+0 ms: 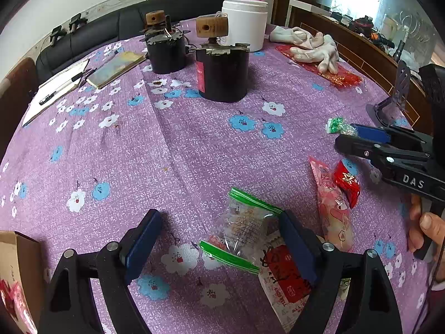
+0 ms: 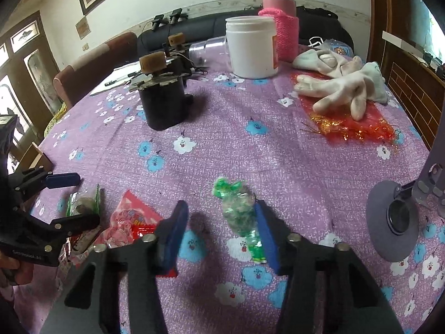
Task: Organize snacks
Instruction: 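Grasp the clear green-striped packet with the left gripper while the right grasps the green candy, then carry both held snacks over the cardboard tray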
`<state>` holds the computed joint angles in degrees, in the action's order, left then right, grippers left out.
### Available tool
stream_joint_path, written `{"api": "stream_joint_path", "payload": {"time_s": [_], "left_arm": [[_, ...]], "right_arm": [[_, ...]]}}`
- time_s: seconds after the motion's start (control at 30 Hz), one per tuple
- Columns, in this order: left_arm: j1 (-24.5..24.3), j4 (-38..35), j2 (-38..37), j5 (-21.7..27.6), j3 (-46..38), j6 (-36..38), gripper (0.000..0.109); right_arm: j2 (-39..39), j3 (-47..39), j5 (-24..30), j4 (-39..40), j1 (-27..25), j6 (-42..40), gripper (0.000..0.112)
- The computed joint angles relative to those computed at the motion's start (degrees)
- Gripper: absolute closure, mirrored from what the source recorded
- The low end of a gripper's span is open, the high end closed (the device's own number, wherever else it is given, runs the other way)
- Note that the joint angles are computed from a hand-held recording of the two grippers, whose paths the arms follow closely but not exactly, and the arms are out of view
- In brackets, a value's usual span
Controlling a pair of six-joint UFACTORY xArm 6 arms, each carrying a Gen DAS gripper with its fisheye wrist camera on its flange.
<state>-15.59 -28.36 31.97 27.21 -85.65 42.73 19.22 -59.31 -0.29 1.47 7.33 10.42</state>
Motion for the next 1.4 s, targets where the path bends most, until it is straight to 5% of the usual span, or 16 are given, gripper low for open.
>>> {"api": "stream_joint_path", "payload": {"time_s": [0.13,0.3,0.67,0.97,1.4], "left_arm": [[-0.14,1.29,-0.05,-1.73,0.45,-1.12,0.032],[0.62,1.87,0.44,-0.83,-1.08,-3.07,0.074],[1.44,-2.13,-0.64,0.11,0.04,-1.34,0.075],[2.61,-4.84,-5.84,-2.92,5.86,0.95,0.075],[5.92,-5.02,-16.90,-11.52,19.52,-0.75,0.075]], "right_arm": [[0.19,-0.39,0.44,-2.25,-0.70,3.00,0.090],[-0.15,0.41,-0.70,6.85,0.32,-3.95,0.090],[-2.28,2.35,-2.79,17.97,2.80,-12.52,0.090],[-5.70,2.96,-3.98,40.02,8.70,-31.56,0.090],[-8.44,5.30,-5.64,30.59,14.90,-21.84,0.090]]}}
